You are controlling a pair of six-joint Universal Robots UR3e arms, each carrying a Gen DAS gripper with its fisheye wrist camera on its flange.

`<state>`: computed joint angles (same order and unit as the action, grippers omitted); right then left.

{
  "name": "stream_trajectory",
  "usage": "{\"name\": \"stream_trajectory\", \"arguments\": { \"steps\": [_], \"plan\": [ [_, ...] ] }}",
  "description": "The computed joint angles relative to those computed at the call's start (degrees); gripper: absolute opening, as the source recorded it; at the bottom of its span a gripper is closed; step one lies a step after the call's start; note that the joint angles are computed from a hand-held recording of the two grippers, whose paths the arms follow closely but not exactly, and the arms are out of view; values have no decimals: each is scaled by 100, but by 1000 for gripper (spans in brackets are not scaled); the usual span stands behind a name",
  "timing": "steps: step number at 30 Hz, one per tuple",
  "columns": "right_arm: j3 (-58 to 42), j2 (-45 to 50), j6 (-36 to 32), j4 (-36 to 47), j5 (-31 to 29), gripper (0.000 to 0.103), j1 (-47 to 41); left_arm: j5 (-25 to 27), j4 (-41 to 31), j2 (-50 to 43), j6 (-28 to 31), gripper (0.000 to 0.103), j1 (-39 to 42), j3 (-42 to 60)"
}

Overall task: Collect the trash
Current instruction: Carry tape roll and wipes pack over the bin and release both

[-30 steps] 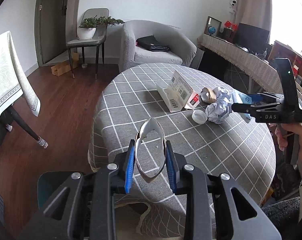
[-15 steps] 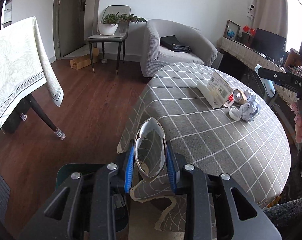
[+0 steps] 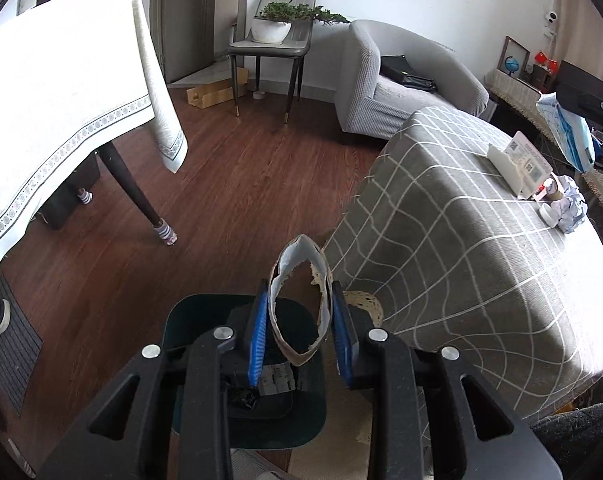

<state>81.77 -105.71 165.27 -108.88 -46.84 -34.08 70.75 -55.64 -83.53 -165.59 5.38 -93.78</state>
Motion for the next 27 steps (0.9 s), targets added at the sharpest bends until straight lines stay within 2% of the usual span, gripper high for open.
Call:
{"name": "stream_trajectory", "arguments": {
  "steps": [6, 13, 22, 27],
  "plan": [
    [-147, 502, 635, -716, -519, 78, 1088, 276, -309, -137, 183, 31, 274, -42],
    [-449, 1175, 1077, -1103, -946, 78, 2082, 522, -597, -281, 534, 31, 462, -144],
    [-898, 1951, 1291, -1306, -1438, 78, 3107, 733, -996, -502, 884, 32, 696, -357],
    [-1119, 2345, 1368, -1342, -1702, 78, 3501, 677, -1227, -609, 1053, 33, 888, -411]
  ]
}}
